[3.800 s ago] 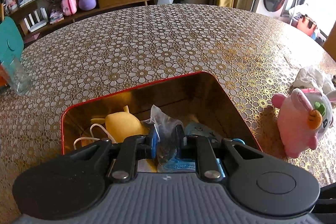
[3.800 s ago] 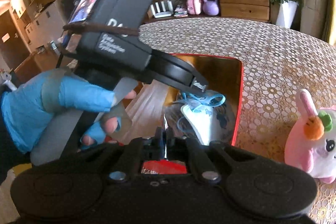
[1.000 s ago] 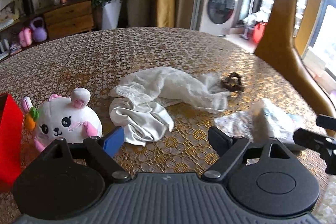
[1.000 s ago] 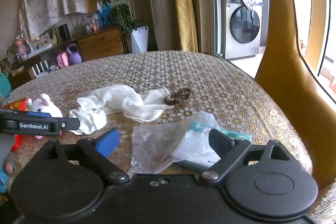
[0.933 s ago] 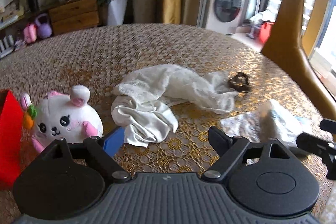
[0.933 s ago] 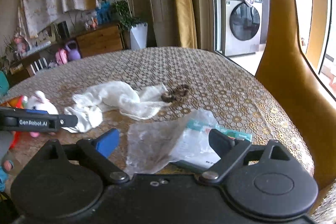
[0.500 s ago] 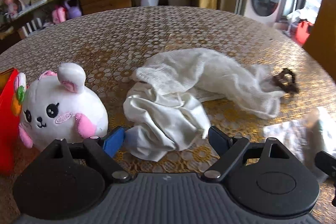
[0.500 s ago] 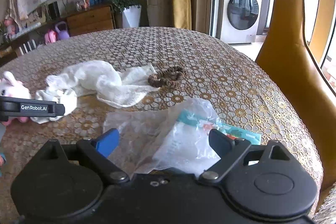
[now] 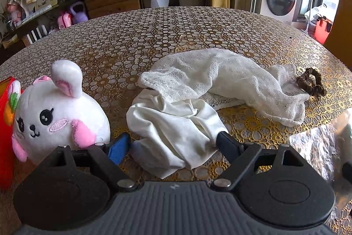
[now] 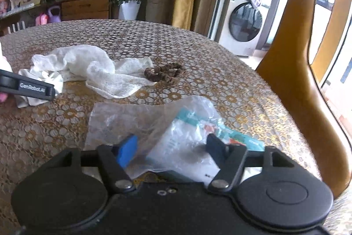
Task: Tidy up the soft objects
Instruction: 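Close the left gripper on the white cloth while the right grips the plastic bag, then lift and carry the white cloth and plastic bag toward the tin with both grippers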
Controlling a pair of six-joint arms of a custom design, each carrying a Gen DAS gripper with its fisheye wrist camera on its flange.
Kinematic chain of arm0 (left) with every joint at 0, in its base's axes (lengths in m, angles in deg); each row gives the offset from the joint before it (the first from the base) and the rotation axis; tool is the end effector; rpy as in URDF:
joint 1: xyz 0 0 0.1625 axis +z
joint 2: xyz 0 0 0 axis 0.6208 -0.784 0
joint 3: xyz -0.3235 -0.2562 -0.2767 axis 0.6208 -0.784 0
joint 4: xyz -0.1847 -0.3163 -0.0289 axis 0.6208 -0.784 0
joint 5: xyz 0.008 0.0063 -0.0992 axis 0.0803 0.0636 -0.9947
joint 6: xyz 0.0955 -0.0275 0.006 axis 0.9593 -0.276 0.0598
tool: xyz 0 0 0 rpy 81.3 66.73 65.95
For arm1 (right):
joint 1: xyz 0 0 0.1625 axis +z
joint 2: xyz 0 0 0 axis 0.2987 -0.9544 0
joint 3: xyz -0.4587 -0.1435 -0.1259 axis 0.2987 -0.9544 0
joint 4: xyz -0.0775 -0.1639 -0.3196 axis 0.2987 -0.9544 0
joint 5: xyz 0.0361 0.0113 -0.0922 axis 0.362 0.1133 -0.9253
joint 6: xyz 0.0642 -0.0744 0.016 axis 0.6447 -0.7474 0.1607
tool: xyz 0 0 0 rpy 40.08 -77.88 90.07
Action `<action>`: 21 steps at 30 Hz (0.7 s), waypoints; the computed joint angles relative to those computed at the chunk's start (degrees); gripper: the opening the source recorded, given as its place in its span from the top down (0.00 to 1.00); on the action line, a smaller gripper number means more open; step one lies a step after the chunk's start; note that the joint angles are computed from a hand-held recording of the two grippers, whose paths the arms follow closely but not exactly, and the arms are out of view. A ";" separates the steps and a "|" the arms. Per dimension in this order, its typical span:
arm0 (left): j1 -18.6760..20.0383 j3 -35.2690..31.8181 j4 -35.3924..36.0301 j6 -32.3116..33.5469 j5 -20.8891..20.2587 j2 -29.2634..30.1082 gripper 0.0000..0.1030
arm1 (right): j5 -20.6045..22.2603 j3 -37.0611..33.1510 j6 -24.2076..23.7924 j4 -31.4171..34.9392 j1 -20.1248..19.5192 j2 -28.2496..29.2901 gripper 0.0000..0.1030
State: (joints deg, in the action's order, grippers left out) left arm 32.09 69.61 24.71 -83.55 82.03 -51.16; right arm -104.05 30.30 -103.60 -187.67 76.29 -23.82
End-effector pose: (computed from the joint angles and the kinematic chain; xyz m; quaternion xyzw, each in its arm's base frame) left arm -0.0639 -0.7845 0.0553 0.2068 0.8546 -0.3087 0.3628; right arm 0.1140 -0.6786 -0.0248 0.1260 -0.7898 0.4135 0.4352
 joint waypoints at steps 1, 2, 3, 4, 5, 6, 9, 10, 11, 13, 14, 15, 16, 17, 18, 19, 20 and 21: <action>0.07 0.25 0.24 -0.15 0.82 -0.22 0.27 | -0.15 -0.18 -0.26 -0.67 -0.01 0.16 0.47; 0.03 0.70 0.23 -0.13 1.25 -0.49 0.31 | -0.14 -0.11 -0.20 -1.28 -0.02 0.21 0.52; -0.02 1.22 -0.05 0.21 1.59 -0.74 0.39 | 0.79 0.75 0.57 -1.32 -0.18 -0.23 0.58; -0.11 1.66 -0.31 0.62 1.77 -0.94 0.47 | 1.55 1.33 0.99 -1.35 -0.29 -0.49 0.60; -0.25 2.21 -0.66 0.95 1.77 -1.12 0.50 | 2.07 1.68 0.96 -1.45 -0.32 -0.61 0.65; -0.30 2.42 -0.71 1.37 1.89 -1.24 0.56 | 2.44 1.83 0.94 -1.38 -0.35 -0.67 0.70; -0.14 2.32 0.04 1.09 2.14 -1.55 0.68 | 3.36 2.43 1.95 -1.30 -0.34 -0.95 0.85; 0.02 2.01 0.63 0.64 2.50 -1.61 0.71 | 3.66 2.63 2.53 -1.48 -0.39 -1.03 0.89; 0.19 1.66 1.36 0.07 2.96 -1.73 0.74 | 3.87 2.91 3.14 -1.64 -0.41 -1.14 0.92; 0.38 1.52 2.52 -1.18 3.55 -2.18 0.79 | 4.90 3.85 4.76 -2.19 -0.64 -1.50 0.96; 0.43 1.60 2.97 -1.70 3.93 -2.44 0.79 | 5.43 4.37 5.50 -2.76 -0.73 -1.65 0.97; 0.48 1.85 3.44 -2.15 4.50 -2.82 0.81 | 5.85 4.90 5.96 -3.51 -0.77 -1.75 0.98; 0.49 2.43 3.54 -2.46 5.04 -3.30 0.82 | 6.47 5.66 6.68 -4.16 -0.76 -2.02 0.98; 0.55 3.36 3.38 -2.71 5.85 -4.00 0.82 | 7.02 6.35 7.42 -4.61 -0.69 -2.30 0.98; 0.59 4.33 3.27 -2.84 6.75 -4.73 0.83 | 7.46 6.98 7.96 -5.16 -0.57 -2.54 0.98; 0.61 5.12 3.26 -2.93 7.34 -5.33 0.83 | 7.83 7.60 8.30 -5.81 -0.39 -2.74 0.98; 0.55 5.91 3.24 -3.08 7.80 -5.91 0.83 | 8.32 8.36 8.92 -6.26 -0.22 -3.07 0.98; 0.50 6.99 3.11 -3.13 8.44 -6.67 0.84 | 8.91 9.07 9.79 -6.46 -0.14 -3.37 0.98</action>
State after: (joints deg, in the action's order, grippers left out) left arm 32.59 76.59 27.82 -86.68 90.47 -57.83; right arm -95.14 39.37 -93.81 -194.13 76.15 -27.19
